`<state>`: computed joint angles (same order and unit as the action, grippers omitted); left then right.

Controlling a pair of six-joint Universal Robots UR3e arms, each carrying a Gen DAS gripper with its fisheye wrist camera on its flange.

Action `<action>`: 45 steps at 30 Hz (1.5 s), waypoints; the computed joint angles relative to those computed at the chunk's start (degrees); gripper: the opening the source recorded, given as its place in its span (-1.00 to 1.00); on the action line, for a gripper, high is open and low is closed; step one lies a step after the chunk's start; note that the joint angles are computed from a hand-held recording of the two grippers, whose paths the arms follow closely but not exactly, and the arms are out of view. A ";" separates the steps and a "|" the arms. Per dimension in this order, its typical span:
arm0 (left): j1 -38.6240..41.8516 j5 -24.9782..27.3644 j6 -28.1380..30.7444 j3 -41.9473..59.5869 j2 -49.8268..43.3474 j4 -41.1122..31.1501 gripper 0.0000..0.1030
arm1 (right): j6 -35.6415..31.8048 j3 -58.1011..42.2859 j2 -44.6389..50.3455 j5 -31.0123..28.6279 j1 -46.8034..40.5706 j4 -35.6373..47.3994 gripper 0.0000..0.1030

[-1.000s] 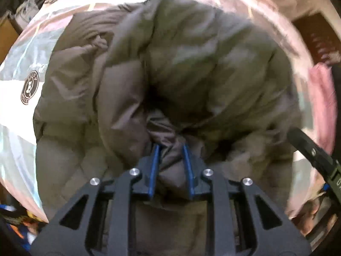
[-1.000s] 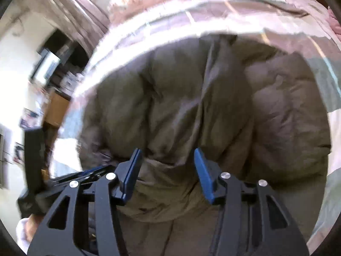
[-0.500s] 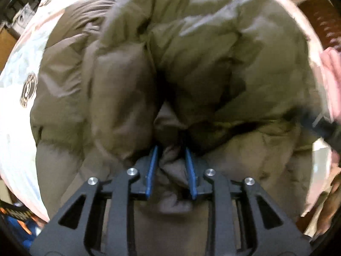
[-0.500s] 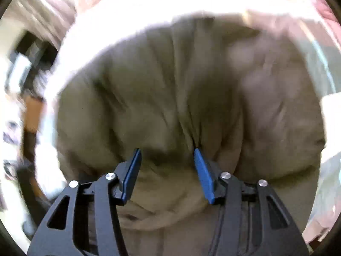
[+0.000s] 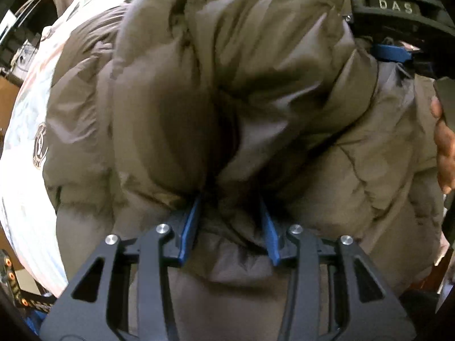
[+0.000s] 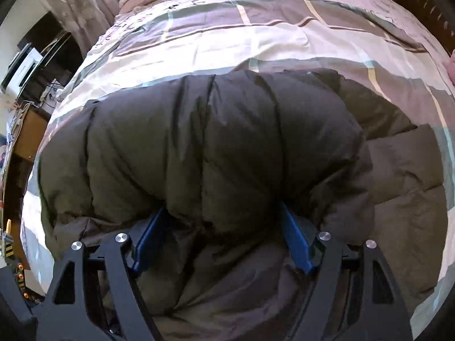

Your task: Fold large clothes

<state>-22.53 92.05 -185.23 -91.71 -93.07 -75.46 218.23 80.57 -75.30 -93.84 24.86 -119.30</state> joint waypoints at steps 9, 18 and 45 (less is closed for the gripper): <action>4.84 -6.21 0.59 1.28 1.71 -3.51 -0.19 | -0.15 -11.87 -6.86 2.47 4.36 24.01 0.52; 4.77 -5.79 -0.33 1.37 0.22 -2.70 -0.16 | -1.27 -3.46 -7.18 5.02 10.95 31.18 0.52; 16.29 -0.59 15.81 -22.38 25.20 -2.52 0.82 | 18.38 13.16 -26.48 4.11 22.24 37.86 0.72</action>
